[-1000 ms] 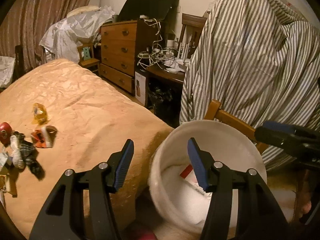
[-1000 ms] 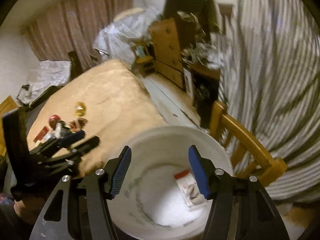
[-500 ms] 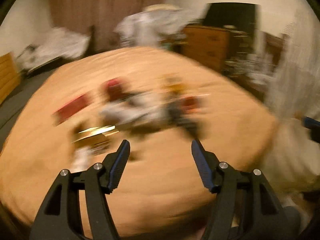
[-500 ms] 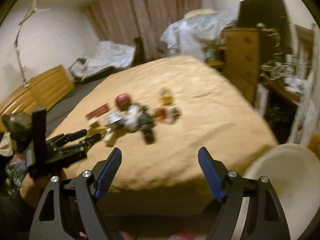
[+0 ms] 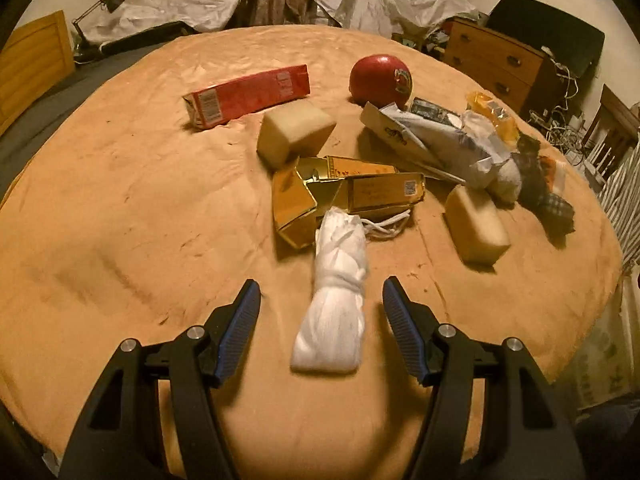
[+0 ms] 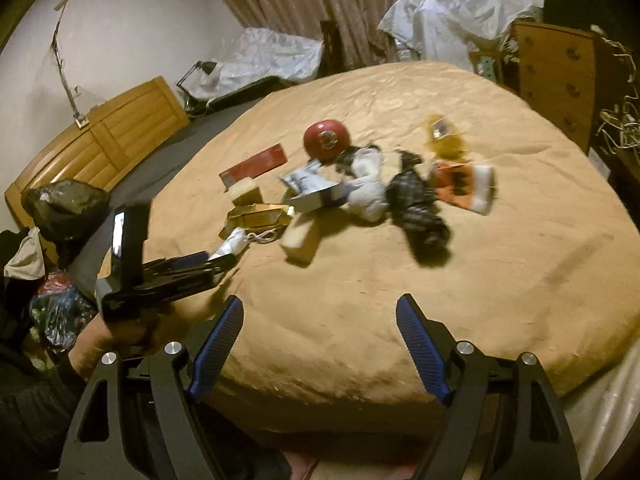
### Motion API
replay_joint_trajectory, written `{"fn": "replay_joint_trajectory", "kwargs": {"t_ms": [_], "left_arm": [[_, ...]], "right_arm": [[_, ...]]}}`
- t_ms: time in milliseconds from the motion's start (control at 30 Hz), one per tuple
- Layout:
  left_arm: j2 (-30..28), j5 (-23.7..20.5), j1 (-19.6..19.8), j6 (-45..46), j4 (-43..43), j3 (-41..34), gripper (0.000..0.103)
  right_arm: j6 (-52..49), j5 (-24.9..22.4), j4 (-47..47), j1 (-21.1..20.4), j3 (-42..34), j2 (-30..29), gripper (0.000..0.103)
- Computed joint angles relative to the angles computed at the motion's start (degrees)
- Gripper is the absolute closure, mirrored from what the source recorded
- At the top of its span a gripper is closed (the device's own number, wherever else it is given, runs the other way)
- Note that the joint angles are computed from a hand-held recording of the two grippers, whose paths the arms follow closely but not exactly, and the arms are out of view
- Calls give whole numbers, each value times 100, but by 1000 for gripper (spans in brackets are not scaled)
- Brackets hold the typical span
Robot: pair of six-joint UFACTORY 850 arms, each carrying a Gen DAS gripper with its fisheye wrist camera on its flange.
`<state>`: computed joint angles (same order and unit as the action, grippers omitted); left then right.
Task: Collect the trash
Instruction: 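Grasp the white rolled cloth with the left tool while the right tool grasps the beige sponge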
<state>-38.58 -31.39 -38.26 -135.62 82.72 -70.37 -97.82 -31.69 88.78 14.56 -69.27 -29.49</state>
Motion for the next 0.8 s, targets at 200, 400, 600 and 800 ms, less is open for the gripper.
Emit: {"fn": "replay_joint_trajectory", "kwargs": {"t_ms": [200,400,600,800], "left_arm": [[67,81,14,-476,392,209,79],[310,95,-135,-1121,944,567,79],[413,-130,-165,-1384,922,761,79],[335,-36,-92,-1374,911,737,77]], "right_arm": [[390,115,-295,247,-466,-435,24],[759,193,-555,446,-972,-918,29],[1073,289,-843,732,-1588,-1363,30],[2788,802,-2364,1069,-2847,-2156,34]]}}
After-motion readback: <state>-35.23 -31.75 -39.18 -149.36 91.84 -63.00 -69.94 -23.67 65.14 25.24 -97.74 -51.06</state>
